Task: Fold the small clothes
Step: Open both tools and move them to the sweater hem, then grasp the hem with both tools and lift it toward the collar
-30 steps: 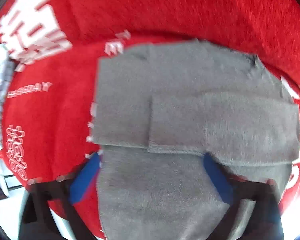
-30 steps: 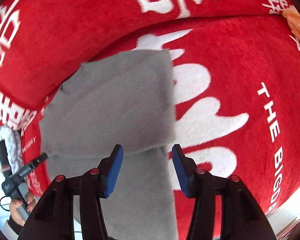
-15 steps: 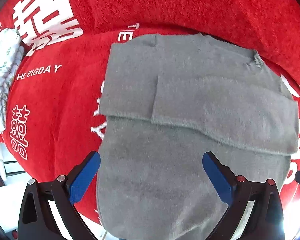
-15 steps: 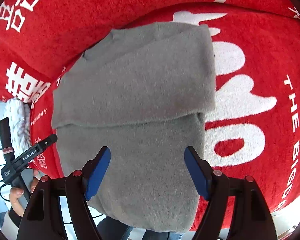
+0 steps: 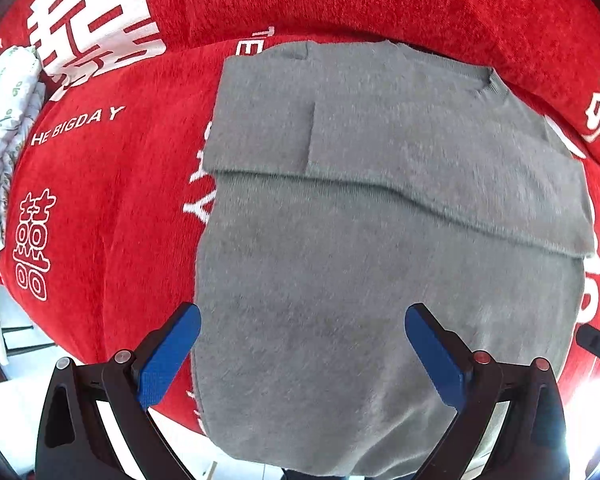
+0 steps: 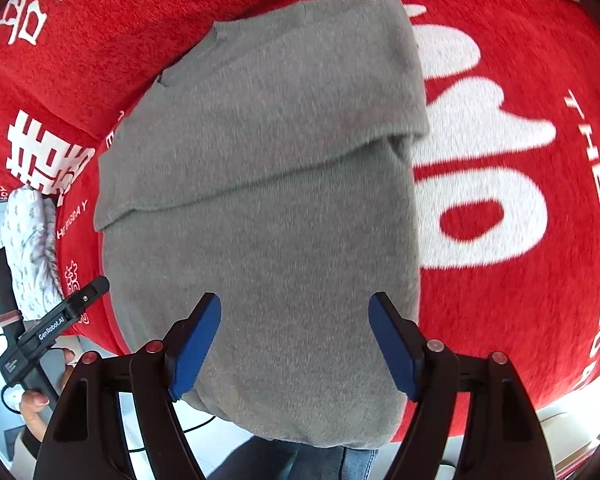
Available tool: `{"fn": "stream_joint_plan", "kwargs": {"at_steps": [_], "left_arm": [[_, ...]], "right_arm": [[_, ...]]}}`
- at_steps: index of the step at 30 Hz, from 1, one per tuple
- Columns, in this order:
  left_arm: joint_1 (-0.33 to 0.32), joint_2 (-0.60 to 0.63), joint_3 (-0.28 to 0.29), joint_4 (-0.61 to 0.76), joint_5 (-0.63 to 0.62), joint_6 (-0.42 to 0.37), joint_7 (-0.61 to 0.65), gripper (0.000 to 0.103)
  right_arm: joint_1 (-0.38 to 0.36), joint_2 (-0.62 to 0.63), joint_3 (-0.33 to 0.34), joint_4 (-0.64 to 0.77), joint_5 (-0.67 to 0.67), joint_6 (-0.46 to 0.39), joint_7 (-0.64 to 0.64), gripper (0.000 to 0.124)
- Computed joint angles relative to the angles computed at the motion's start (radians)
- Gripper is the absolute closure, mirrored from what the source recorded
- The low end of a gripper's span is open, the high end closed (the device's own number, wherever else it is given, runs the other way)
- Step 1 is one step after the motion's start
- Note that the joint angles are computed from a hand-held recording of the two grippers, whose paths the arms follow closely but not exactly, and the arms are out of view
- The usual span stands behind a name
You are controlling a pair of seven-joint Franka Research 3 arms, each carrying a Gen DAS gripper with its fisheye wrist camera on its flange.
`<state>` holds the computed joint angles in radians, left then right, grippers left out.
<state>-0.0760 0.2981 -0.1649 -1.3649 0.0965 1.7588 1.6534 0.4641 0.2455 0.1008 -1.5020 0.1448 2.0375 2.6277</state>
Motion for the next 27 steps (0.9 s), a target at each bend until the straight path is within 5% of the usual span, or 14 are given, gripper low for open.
{"fn": "stream_joint_plan", "kwargs": {"at_steps": [13, 27], "left_arm": [[0.065, -0.204, 0.031, -0.295, -0.058, 0.056, 0.159, 0.001], [0.124, -0.291, 0.085, -0.460, -0.089, -0.018, 0.295, 0.001]], "right_arm": [[0.060, -0.087, 0.040, -0.146, -0.017, 0.071, 0.114, 0.045], [0.082, -0.198, 0.089, -0.350, 0.113, 0.150, 0.095, 0.044]]}}
